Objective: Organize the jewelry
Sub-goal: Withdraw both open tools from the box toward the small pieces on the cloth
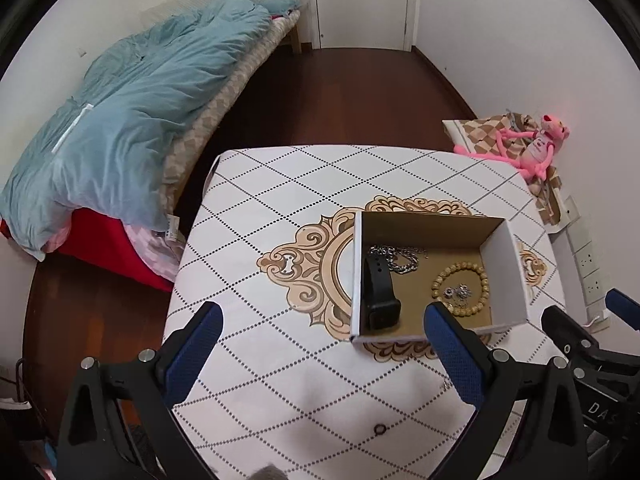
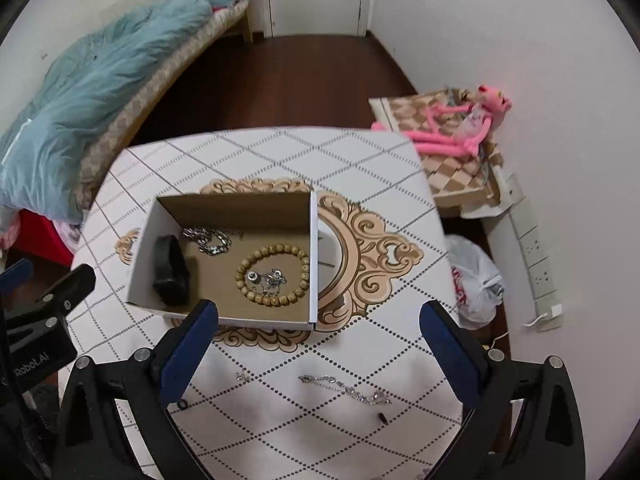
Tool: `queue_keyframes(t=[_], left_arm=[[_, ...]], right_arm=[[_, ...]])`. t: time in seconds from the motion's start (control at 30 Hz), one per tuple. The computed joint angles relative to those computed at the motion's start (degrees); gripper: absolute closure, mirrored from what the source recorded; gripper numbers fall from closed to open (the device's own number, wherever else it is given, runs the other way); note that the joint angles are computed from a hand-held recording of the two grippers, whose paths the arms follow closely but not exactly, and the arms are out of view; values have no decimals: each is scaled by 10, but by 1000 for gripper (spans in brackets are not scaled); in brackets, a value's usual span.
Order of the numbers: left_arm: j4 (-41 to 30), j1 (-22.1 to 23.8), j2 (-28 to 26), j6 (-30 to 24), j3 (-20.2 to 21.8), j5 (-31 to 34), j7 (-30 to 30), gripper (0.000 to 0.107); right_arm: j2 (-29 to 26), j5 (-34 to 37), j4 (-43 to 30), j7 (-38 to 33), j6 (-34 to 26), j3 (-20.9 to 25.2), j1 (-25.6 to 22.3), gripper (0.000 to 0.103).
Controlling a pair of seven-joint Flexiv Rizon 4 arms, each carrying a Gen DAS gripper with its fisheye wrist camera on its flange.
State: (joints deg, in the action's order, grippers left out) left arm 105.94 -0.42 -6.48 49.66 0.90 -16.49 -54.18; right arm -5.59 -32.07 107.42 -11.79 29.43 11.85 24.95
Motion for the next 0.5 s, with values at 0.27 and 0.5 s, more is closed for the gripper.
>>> queue_keyframes(t=[0.27, 0.5], left_arm=[[35, 4, 56, -1, 12, -37, 34, 4], [47, 7, 84, -12, 22, -54, 44, 4]], right_arm=[[31, -28, -7, 29, -36, 19, 18, 1], [49, -36, -6, 50, -44, 32, 28, 1]])
